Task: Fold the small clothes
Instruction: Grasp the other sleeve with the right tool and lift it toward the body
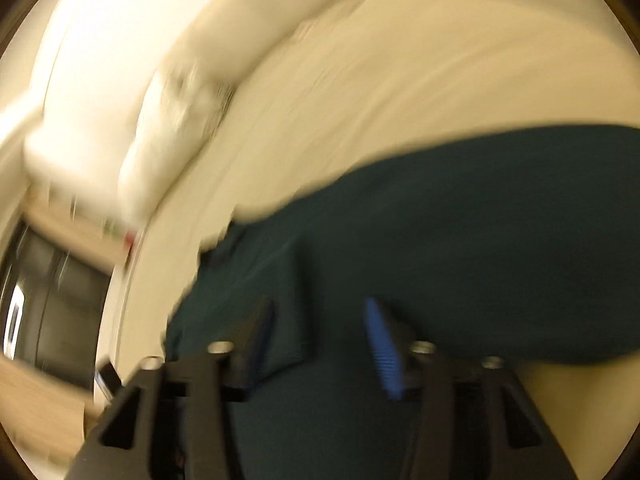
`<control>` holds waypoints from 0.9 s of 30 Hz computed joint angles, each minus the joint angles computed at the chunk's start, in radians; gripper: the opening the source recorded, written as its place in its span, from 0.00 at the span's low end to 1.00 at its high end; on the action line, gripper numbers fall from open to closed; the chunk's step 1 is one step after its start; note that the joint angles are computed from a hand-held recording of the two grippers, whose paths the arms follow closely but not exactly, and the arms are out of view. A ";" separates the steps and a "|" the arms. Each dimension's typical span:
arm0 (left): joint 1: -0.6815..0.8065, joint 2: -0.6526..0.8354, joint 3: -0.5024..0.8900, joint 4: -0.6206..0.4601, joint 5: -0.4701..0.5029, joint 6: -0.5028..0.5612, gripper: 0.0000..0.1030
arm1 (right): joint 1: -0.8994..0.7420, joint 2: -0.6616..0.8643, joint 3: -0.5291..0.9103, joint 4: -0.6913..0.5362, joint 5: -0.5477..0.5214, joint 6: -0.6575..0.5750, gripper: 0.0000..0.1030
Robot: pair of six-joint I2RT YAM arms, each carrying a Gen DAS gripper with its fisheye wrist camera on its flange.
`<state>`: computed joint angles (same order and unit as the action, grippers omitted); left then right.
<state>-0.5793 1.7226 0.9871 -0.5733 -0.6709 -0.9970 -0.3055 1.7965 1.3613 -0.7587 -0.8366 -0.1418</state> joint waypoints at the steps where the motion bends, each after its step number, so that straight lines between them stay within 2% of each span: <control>1: -0.001 0.000 0.001 -0.002 -0.001 -0.002 0.09 | -0.110 0.010 0.021 -0.032 -0.061 0.008 0.62; 3: -0.001 0.000 0.004 -0.005 0.000 -0.005 0.09 | -0.260 0.043 0.062 -0.078 -0.092 0.040 0.62; 7: -0.004 -0.008 0.000 -0.005 0.001 -0.008 0.09 | -0.508 0.172 0.171 -0.149 -0.065 0.120 0.64; 9: -0.004 -0.010 -0.001 -0.007 0.001 -0.010 0.09 | -0.600 0.251 0.219 -0.157 -0.112 0.187 0.53; 10: -0.002 -0.013 -0.002 -0.006 0.002 -0.007 0.09 | -0.637 0.292 0.248 -0.165 -0.158 0.221 0.51; 12: -0.001 -0.017 -0.005 -0.005 0.004 -0.008 0.09 | -0.664 0.313 0.264 -0.146 -0.185 0.275 0.50; 16: 0.001 -0.024 -0.008 -0.005 0.006 -0.006 0.09 | -0.637 0.323 0.298 -0.104 -0.157 0.345 0.54; 19: 0.002 -0.031 -0.010 -0.008 0.006 -0.004 0.09 | -0.602 0.341 0.309 -0.033 -0.143 0.430 0.54; 22: 0.010 -0.051 -0.023 0.003 0.017 0.001 0.09 | -0.591 0.389 0.352 0.069 -0.176 0.550 0.54; 24: 0.018 -0.078 -0.036 0.012 0.039 -0.001 0.10 | -0.582 0.408 0.360 0.147 -0.170 0.619 0.48; 25: 0.022 -0.097 -0.047 0.021 0.054 -0.009 0.10 | -0.578 0.422 0.382 0.149 -0.159 0.621 0.45; 27: 0.038 -0.165 -0.093 0.059 0.105 -0.045 0.10 | -0.567 0.446 0.428 0.136 -0.133 0.601 0.34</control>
<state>-0.5411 1.5578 0.8938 -0.5139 -0.5664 -1.0416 -0.8729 2.2421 1.7898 -0.6227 -0.9693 0.4591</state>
